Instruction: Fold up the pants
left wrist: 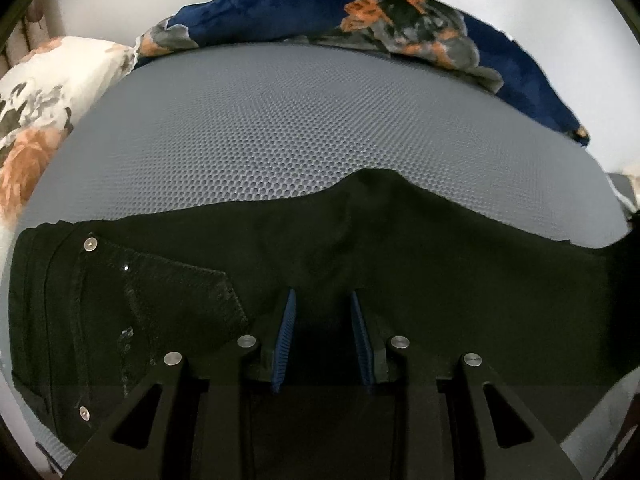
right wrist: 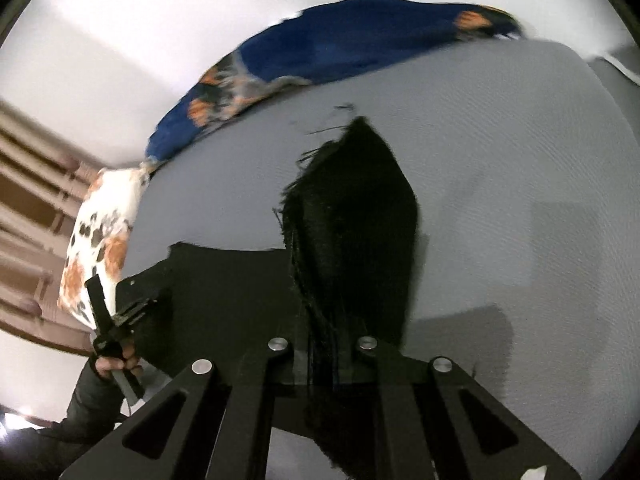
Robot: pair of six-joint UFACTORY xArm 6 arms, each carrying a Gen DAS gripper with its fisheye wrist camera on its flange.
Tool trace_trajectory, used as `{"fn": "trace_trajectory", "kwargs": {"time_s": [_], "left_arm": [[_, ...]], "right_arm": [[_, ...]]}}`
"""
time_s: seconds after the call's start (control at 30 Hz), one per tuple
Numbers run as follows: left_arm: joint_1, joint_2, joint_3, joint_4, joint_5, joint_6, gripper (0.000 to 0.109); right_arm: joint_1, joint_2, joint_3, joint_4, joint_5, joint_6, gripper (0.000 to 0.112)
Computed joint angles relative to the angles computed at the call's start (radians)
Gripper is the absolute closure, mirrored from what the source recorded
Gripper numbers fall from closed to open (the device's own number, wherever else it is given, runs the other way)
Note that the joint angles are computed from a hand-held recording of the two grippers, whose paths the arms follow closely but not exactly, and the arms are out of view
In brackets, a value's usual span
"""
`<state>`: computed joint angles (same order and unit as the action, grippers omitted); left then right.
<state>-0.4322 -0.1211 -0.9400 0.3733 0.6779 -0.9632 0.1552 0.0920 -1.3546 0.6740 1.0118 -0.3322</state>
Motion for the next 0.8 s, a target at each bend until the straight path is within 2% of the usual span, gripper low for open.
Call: {"fn": "trace_trajectory", "kwargs": {"time_s": [0.2,0.5,0.6,0.67,0.73,0.8], "left_arm": [[0.009,-0.083,0.072,-0.016,-0.025,0.052,0.078],[0.051,-0.199,0.168,-0.102,-0.05,0.108,0.073],[0.066,-0.23,0.198,-0.15,-0.072,0.141,0.073],[0.073,-0.25,0.218,-0.2,-0.097,0.177,0.073],[0.075,-0.264,0.234,-0.268,-0.123,0.226,0.073],[0.07,-0.277,0.246,-0.364,-0.151,0.301,0.073]], "right_arm": [[0.154,0.115,-0.134,0.004,-0.013,0.056,0.106],[0.362,0.311,-0.303,-0.082,-0.015,0.123,0.106],[0.42,0.384,-0.373,-0.148,0.015,0.149,0.105],[0.44,0.424,-0.413,-0.172,0.047,0.169,0.094],[0.434,0.432,-0.42,-0.111,0.069,0.156,0.083],[0.419,0.404,-0.394,-0.035,0.064,0.124,0.081]]}}
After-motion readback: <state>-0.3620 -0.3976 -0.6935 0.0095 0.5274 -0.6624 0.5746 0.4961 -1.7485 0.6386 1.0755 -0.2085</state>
